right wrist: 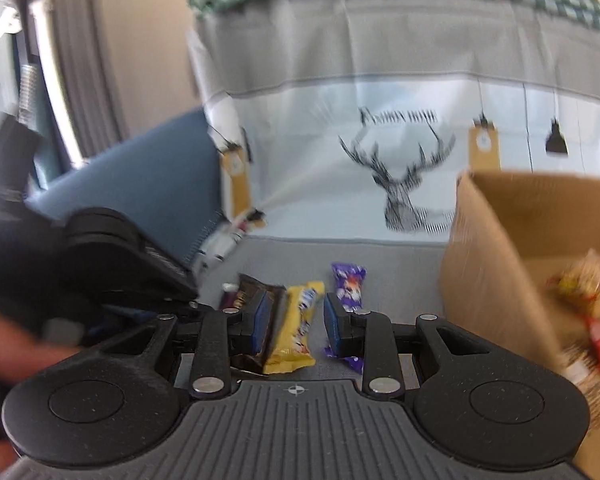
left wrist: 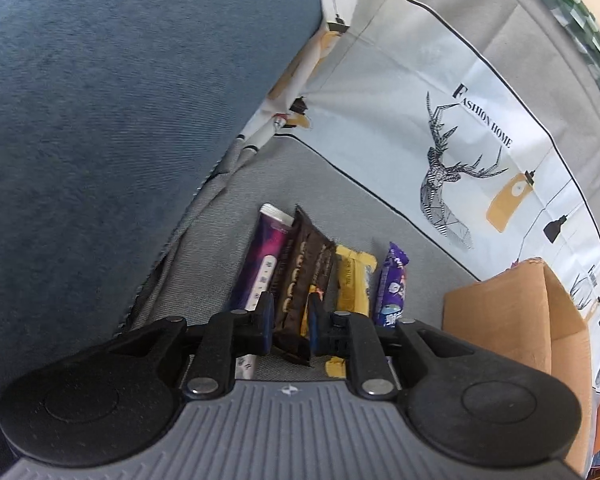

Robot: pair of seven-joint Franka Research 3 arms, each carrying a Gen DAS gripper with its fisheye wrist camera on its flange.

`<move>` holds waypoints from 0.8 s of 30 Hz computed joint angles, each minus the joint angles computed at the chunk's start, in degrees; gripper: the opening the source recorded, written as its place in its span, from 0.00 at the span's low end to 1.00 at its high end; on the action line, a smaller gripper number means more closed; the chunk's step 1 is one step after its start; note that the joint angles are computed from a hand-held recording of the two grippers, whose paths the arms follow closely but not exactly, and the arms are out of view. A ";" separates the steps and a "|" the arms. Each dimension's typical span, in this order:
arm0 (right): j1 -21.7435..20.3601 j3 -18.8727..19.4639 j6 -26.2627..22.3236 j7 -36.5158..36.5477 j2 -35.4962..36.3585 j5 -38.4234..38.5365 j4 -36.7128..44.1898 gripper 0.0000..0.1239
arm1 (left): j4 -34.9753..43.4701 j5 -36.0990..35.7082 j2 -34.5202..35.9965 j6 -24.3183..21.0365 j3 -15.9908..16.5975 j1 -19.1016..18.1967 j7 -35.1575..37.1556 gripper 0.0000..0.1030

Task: Organize snacks
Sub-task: 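Grasp the dark chocolate bar with left gripper while right grasps purple bar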

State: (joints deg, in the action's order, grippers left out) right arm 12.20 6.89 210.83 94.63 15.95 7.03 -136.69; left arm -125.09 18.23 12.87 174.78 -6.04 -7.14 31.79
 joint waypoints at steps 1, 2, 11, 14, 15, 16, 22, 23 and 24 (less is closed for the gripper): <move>2.99 -1.73 -0.74 -3.02 1.33 5.29 1.63 0.26 | 0.32 0.92 0.33 -0.04 0.85 -0.81 -1.01 0.24; 4.91 -2.91 -1.74 -4.97 2.58 9.27 3.31 0.26 | 0.68 1.87 0.58 -0.36 1.64 -1.56 -2.04 0.26; 12.34 -8.86 -8.12 -16.54 10.38 26.31 13.78 0.41 | 5.02 4.86 4.06 -3.11 1.93 -2.20 -3.73 0.38; 12.40 -9.66 -12.08 -17.12 11.85 27.86 16.13 0.42 | 6.66 5.05 5.22 -4.75 1.06 -1.97 -1.76 0.41; 12.57 -10.12 -13.65 -17.12 12.29 28.02 16.74 0.42 | 7.22 5.24 5.58 -5.45 0.97 -2.14 -1.23 0.44; 13.30 -11.09 -15.09 -17.11 12.69 28.24 17.22 0.42 | 7.81 5.50 5.93 -6.38 0.94 -2.39 -0.75 0.46; 14.24 -12.03 -14.06 -16.97 13.32 26.40 16.96 0.26 | 10.04 4.59 7.52 -10.42 -0.31 -2.48 2.24 0.47; 13.79 -11.65 -13.86 -16.83 13.18 26.17 16.73 0.22 | 10.18 4.33 7.69 -10.83 -0.48 -2.44 2.64 0.47; 13.19 -11.16 -13.72 -16.70 12.97 25.83 16.54 0.21 | 10.34 4.19 7.81 -11.42 -0.54 -2.51 2.93 0.42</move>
